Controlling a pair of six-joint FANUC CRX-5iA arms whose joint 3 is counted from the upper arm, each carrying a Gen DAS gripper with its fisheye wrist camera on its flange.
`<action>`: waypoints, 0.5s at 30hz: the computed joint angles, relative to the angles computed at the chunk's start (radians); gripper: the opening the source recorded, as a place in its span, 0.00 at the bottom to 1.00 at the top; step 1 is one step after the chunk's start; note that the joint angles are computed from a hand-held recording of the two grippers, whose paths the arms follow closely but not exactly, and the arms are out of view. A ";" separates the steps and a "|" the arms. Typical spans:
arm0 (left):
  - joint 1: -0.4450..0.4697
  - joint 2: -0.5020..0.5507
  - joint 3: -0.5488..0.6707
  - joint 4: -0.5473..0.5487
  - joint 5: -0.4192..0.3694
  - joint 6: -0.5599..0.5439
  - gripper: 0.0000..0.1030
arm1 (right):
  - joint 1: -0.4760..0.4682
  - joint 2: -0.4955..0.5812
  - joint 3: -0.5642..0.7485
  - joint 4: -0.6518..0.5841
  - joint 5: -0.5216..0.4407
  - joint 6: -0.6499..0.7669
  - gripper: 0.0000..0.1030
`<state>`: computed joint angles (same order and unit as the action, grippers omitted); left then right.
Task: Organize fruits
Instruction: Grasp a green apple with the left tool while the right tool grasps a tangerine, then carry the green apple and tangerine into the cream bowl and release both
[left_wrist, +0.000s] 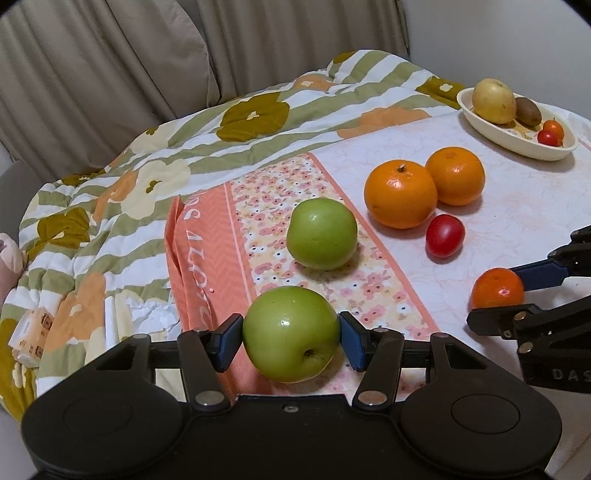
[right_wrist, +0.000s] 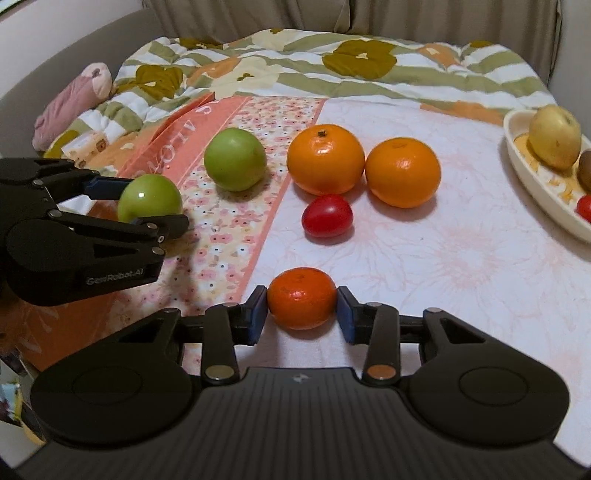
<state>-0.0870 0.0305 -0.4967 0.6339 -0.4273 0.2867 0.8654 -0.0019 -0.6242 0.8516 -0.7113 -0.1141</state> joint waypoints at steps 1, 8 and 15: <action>-0.001 -0.006 -0.001 -0.006 -0.003 0.012 0.58 | 0.003 -0.001 0.000 0.001 -0.005 0.009 0.53; -0.014 -0.052 0.002 -0.061 -0.034 0.117 0.58 | 0.005 -0.066 -0.037 0.010 -0.022 0.009 0.53; -0.060 -0.111 0.018 -0.115 -0.080 0.253 0.58 | 0.004 -0.191 -0.088 0.005 -0.087 0.035 0.53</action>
<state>-0.1469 -0.0809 -0.4786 0.5187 -0.5075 0.5393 0.8699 -0.1926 -0.7124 0.8562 -0.7980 -0.0788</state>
